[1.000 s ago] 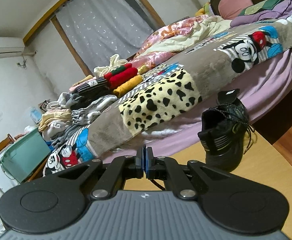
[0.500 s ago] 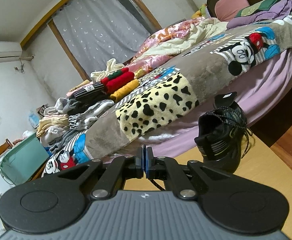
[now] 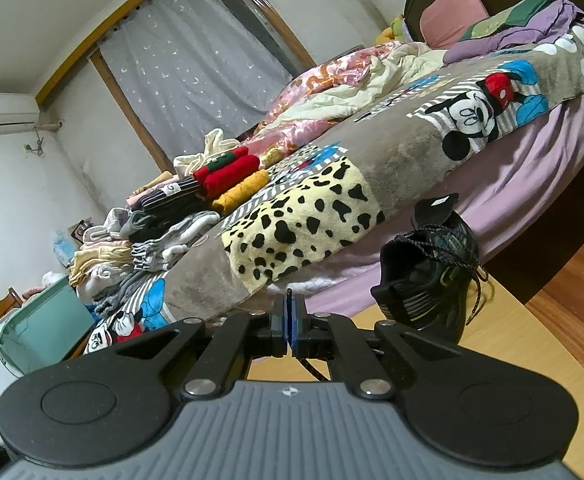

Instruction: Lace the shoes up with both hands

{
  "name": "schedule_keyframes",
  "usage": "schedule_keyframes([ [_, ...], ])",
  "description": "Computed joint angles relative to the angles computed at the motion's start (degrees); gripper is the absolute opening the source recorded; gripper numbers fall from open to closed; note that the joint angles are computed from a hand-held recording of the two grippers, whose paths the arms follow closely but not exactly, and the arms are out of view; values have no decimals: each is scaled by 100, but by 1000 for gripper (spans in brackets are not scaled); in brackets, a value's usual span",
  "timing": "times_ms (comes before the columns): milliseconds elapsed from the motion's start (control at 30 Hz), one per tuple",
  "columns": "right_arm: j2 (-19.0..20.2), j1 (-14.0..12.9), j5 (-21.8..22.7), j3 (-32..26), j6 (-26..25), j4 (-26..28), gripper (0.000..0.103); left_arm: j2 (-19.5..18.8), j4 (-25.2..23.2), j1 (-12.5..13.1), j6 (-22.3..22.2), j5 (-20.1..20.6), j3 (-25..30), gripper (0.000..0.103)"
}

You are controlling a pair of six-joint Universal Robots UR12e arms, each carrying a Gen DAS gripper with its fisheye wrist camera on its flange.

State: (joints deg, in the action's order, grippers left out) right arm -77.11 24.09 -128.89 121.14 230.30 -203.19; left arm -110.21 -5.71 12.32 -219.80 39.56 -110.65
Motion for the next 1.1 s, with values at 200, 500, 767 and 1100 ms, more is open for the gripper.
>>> schedule_keyframes([
  [200,37,-22,68,-17,33,15,4,113,-1935,-276,692,-38,-95,51],
  [500,43,-52,-2,11,190,-26,4,-163,-497,-530,-194,-119,-356,16],
  [767,43,-66,52,26,228,-31,4,-779,2468,-415,-2093,-347,-239,1],
  [1100,37,-64,78,22,205,14,4,-982,4106,-149,-3182,-487,248,1],
])
